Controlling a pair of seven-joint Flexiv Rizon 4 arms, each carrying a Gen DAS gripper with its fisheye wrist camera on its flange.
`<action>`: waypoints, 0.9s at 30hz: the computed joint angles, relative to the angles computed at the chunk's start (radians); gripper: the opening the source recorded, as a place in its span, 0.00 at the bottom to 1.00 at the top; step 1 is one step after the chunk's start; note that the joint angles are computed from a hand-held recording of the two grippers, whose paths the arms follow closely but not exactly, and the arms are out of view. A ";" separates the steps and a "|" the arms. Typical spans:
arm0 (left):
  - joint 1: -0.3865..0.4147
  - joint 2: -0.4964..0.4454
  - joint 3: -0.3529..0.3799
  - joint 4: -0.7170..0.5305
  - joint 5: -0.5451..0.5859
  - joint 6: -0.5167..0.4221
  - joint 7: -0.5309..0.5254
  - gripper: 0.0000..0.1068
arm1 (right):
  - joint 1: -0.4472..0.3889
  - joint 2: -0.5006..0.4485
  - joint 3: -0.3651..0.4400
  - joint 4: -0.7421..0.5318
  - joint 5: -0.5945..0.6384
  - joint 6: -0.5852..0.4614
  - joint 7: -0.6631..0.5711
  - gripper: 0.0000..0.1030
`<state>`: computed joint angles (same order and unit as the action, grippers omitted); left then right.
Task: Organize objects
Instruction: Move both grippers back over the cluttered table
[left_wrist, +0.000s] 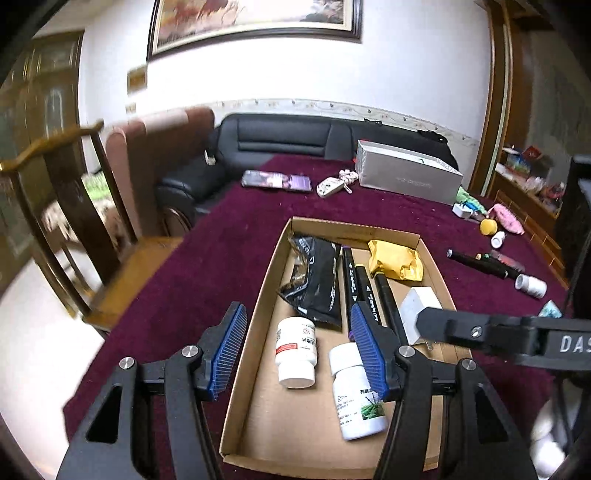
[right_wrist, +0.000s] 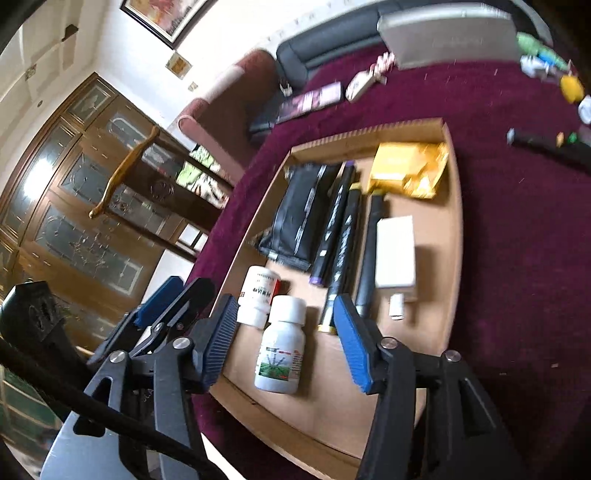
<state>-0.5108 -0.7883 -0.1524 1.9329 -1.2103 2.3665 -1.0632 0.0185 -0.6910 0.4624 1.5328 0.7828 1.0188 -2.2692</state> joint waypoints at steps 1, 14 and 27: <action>-0.018 -0.007 0.002 -0.022 -0.040 0.011 0.040 0.50 | 0.001 0.008 0.001 0.008 0.006 0.025 -0.011 0.56; -0.024 -0.082 -0.169 -0.226 -0.250 0.194 0.419 0.50 | -0.077 0.045 0.038 0.059 0.067 0.131 -0.130 0.59; -0.010 -0.086 -0.249 -0.277 -0.242 0.151 0.513 0.50 | -0.154 0.059 -0.001 0.045 0.171 0.081 -0.176 0.60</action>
